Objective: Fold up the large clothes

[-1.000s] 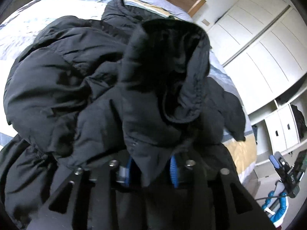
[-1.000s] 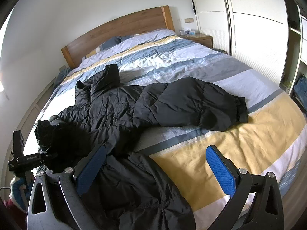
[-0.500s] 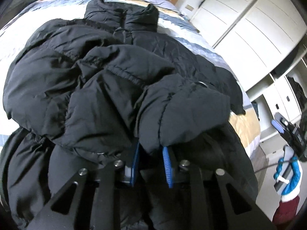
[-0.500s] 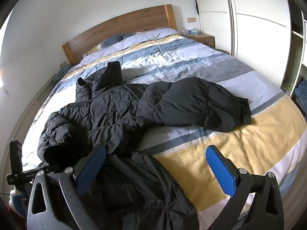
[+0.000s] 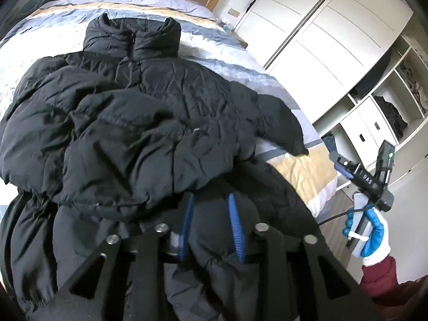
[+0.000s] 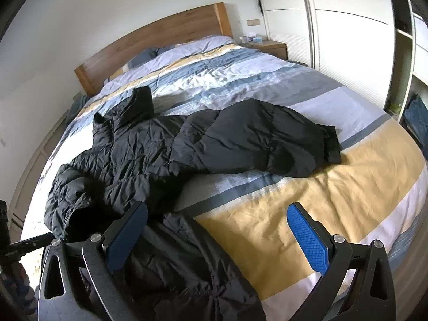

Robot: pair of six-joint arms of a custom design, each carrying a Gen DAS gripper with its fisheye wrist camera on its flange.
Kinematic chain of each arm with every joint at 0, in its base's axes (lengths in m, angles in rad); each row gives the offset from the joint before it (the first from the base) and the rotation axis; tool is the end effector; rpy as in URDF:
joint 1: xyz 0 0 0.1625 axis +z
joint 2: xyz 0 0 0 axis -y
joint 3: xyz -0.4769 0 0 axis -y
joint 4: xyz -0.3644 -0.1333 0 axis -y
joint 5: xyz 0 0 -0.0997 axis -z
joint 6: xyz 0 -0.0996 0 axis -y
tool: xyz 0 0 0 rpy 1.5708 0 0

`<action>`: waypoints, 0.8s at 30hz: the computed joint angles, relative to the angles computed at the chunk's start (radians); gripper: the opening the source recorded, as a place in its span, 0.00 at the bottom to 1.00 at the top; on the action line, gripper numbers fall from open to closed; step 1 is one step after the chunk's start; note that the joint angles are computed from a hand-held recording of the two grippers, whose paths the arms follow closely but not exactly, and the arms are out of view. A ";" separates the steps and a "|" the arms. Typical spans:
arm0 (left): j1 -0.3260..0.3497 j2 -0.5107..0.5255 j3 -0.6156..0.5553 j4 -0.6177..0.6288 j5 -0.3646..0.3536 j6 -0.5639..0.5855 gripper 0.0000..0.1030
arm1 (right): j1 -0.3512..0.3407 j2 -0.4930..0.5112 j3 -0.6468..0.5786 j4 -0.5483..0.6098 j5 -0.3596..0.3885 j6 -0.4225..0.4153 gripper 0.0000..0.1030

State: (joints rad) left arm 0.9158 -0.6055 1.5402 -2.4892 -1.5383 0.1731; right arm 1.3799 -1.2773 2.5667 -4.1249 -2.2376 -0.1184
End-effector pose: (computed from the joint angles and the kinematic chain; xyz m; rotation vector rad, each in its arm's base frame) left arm -0.3222 -0.6436 0.0396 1.2500 2.8435 0.0125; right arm 0.0052 -0.3512 0.3404 -0.5731 -1.9579 1.3261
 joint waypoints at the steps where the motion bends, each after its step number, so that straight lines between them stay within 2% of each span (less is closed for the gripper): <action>1: -0.004 0.002 -0.002 0.000 0.004 -0.005 0.29 | -0.022 -0.008 0.007 -0.003 0.021 0.013 0.99; 4: -0.004 0.011 -0.017 0.009 0.019 -0.025 0.30 | -0.091 -0.028 0.025 -0.004 0.083 0.056 0.99; 5: -0.004 0.015 -0.021 0.012 0.026 -0.034 0.30 | -0.136 -0.041 0.036 0.001 0.126 0.081 0.99; 10: 0.009 0.033 -0.041 0.012 0.049 -0.087 0.39 | -0.286 -0.087 0.046 0.051 0.267 0.148 0.99; 18: 0.028 0.046 -0.055 -0.001 0.088 -0.156 0.39 | -0.441 -0.098 0.020 0.101 0.432 0.195 0.99; 24: 0.034 0.039 -0.051 0.001 0.132 -0.199 0.39 | -0.581 -0.091 -0.006 0.116 0.625 0.259 1.00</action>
State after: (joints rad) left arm 0.9494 -0.5666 1.4897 -2.4884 -1.4065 -0.0257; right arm 0.7985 -1.3682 2.5608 -4.0086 -1.6124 0.1404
